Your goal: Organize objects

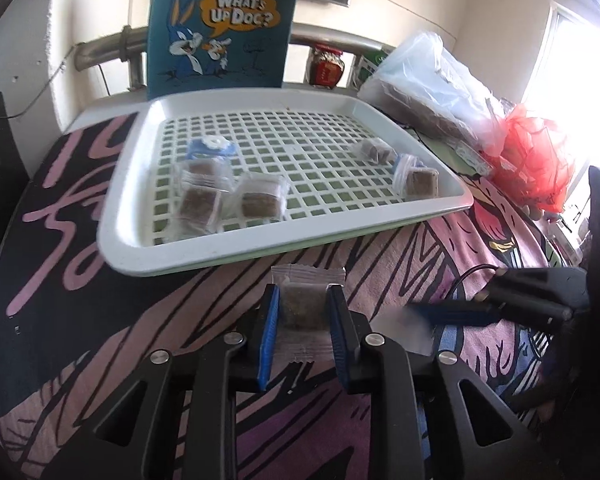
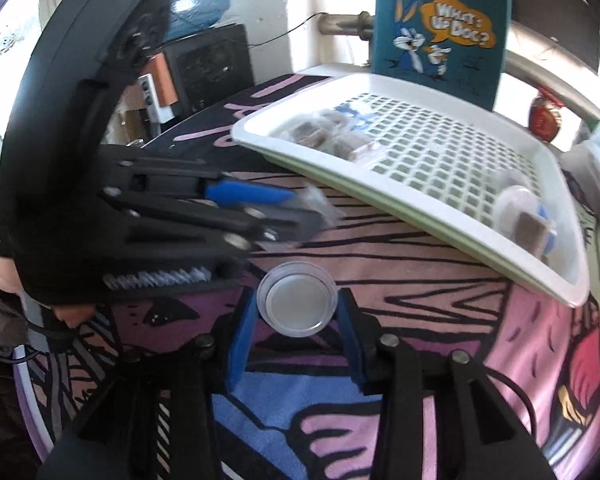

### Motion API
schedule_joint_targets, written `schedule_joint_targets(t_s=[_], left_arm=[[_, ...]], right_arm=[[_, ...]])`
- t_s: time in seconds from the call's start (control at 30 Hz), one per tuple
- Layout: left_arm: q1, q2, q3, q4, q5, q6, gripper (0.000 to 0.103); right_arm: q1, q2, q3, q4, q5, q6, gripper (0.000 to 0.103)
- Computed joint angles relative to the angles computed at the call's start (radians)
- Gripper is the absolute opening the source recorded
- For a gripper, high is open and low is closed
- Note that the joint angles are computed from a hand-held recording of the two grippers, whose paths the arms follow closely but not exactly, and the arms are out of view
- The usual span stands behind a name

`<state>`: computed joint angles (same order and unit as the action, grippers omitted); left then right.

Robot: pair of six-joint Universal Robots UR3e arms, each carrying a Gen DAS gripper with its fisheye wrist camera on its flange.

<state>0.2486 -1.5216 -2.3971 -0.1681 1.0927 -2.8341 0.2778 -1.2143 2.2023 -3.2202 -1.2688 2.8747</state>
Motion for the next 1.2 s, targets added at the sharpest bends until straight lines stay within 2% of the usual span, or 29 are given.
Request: schedule_joint_targets(t_s=[0.17, 0.27, 0.43, 0.63, 1.2], left_arm=[[0.010, 0.049, -0.053, 0.047, 0.019, -0.002, 0.023], [-0.023, 0.038, -0.070, 0.129, 0.073, -0.024, 0.023], [-0.040, 0.039, -0.078, 0.155, 0.084, -0.017, 0.023], [-0.067, 0.035, -0.083, 0.183, 0.117, -0.024, 0.023], [-0.044, 0.052, -0.108, 0.207, 0.091, -0.024, 0.023]], right_arm=[[-0.073, -0.073, 0.116, -0.141, -0.010, 0.068, 0.039], [-0.104, -0.064, 0.115, -0.170, -0.027, 0.124, 0.039], [-0.106, -0.042, 0.123, -0.218, -0.080, 0.165, 0.039], [-0.108, -0.037, 0.114, -0.204, -0.079, 0.177, 0.039], [-0.150, -0.044, 0.149, -0.242, -0.030, 0.207, 0.039]])
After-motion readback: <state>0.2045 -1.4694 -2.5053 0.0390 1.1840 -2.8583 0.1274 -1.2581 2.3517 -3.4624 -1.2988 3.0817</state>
